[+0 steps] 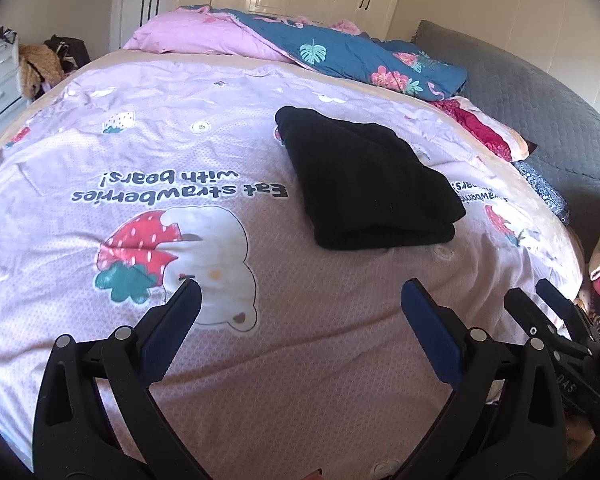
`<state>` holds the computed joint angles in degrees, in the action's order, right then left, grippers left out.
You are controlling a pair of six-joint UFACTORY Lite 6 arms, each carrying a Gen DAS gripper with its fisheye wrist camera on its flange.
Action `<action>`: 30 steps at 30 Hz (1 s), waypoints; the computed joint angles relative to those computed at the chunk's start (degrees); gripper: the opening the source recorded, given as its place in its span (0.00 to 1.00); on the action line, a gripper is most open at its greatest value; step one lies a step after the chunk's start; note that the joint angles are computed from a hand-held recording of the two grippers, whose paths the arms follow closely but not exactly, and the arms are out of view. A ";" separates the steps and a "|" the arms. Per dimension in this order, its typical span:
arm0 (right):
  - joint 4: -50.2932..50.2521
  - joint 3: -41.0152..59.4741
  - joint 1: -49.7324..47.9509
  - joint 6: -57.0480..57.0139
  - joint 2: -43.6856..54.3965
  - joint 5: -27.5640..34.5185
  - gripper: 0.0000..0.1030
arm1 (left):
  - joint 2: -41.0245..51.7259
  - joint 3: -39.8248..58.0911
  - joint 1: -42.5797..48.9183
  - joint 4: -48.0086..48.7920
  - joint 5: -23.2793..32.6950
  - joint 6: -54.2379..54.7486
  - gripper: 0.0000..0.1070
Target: Fold small clothes
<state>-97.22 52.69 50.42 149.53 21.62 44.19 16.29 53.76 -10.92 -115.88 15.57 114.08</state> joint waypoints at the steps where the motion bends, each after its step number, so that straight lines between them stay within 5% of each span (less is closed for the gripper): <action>1: -0.03 -0.41 0.66 0.54 -0.06 0.64 0.96 | -0.52 -0.80 0.05 -1.55 0.09 1.58 0.88; 6: -0.61 -3.34 4.36 4.77 -0.88 4.20 0.96 | -3.24 -4.07 -0.45 -7.97 0.13 7.78 0.88; 23: 8.14 1.79 1.08 -1.50 4.57 -0.11 0.96 | 2.97 -0.99 -3.83 -17.29 -2.30 16.79 0.88; 30: 8.82 2.68 1.65 -2.85 5.20 0.54 0.96 | 3.69 -0.27 -3.44 -13.61 -2.36 13.15 0.88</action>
<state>-88.41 55.37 52.07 146.68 26.82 44.73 19.98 53.49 -14.36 -129.48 13.21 127.23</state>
